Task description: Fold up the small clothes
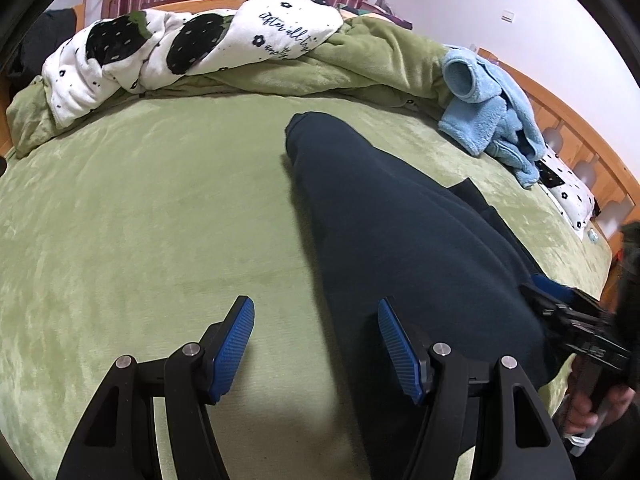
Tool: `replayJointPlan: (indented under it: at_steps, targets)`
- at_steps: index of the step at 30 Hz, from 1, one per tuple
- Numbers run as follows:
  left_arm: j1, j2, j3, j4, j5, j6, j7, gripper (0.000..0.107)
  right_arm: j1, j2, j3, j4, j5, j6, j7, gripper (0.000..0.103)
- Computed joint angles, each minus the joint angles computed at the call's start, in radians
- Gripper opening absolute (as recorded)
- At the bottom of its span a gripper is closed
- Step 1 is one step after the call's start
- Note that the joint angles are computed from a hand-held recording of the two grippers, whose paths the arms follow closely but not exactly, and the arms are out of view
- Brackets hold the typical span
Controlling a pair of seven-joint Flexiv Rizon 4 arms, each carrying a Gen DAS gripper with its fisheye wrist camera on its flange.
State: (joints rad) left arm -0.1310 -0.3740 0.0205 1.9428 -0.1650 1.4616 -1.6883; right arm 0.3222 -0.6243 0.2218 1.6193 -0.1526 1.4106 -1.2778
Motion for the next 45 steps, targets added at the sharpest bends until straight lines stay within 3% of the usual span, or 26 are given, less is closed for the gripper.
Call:
replayJointPlan:
  at_steps: [3, 4, 5, 6, 8, 15, 18, 22, 27, 30, 32, 36, 39, 42, 45]
  targets:
    - [-0.018, -0.002, 0.015, -0.012, 0.019, -0.013, -0.011, 0.062, -0.026, -0.045, 0.045, -0.064, 0.018, -0.074, -0.025, 0.073]
    - [-0.018, -0.003, 0.015, -0.014, 0.020, -0.015, -0.014, 0.062, -0.055, -0.061, 0.088, -0.087, 0.042, -0.100, -0.052, 0.062]
    - [-0.019, -0.003, 0.013, -0.015, 0.020, -0.015, -0.016, 0.062, -0.086, -0.072, 0.138, -0.109, 0.087, -0.123, -0.109, 0.027]
    - [-0.020, -0.004, 0.012, -0.018, 0.021, -0.016, -0.019, 0.062, -0.094, -0.071, 0.156, -0.117, 0.125, -0.133, -0.159, 0.014]
    - [-0.031, -0.007, 0.020, -0.029, 0.031, -0.023, -0.027, 0.062, -0.064, -0.045, 0.113, -0.066, 0.093, -0.038, -0.162, 0.012]
    - [-0.067, -0.006, 0.036, -0.063, 0.081, -0.037, -0.055, 0.062, -0.071, 0.055, 0.063, 0.032, 0.093, 0.102, -0.156, 0.010]
    - [-0.065, -0.014, 0.021, -0.077, 0.080, -0.039, -0.052, 0.062, 0.001, 0.107, -0.099, 0.106, 0.033, 0.155, -0.079, 0.009]
    - [-0.070, -0.033, -0.001, -0.097, 0.072, -0.044, -0.038, 0.062, -0.050, 0.098, -0.100, 0.121, -0.005, 0.094, -0.041, 0.009]
    - [-0.138, -0.059, 0.065, -0.144, 0.138, -0.088, -0.089, 0.062, -0.028, 0.076, -0.141, 0.132, -0.068, 0.044, -0.002, 0.015]
    - [-0.154, -0.060, 0.089, -0.154, 0.181, -0.109, -0.120, 0.063, 0.005, 0.099, -0.198, 0.171, -0.098, 0.122, 0.050, 0.024]
    - [-0.132, -0.058, 0.064, -0.148, 0.171, -0.126, -0.110, 0.063, -0.026, 0.096, -0.163, 0.170, -0.099, 0.159, 0.043, 0.038]
    - [-0.112, -0.057, 0.039, -0.128, 0.155, -0.119, -0.114, 0.063, -0.065, 0.063, -0.097, 0.122, -0.108, 0.081, 0.010, 0.039]
    - [-0.119, -0.058, 0.040, -0.123, 0.161, -0.116, -0.118, 0.063, -0.040, 0.037, -0.123, 0.092, -0.115, -0.015, 0.033, 0.037]
    - [-0.144, -0.051, 0.071, -0.129, 0.194, -0.126, -0.151, 0.063, -0.081, 0.042, -0.078, 0.079, -0.070, -0.032, 0.018, 0.038]
    - [-0.121, -0.034, 0.046, -0.110, 0.177, -0.126, -0.145, 0.063, -0.094, 0.077, -0.081, 0.102, -0.044, -0.009, 0.029, 0.038]
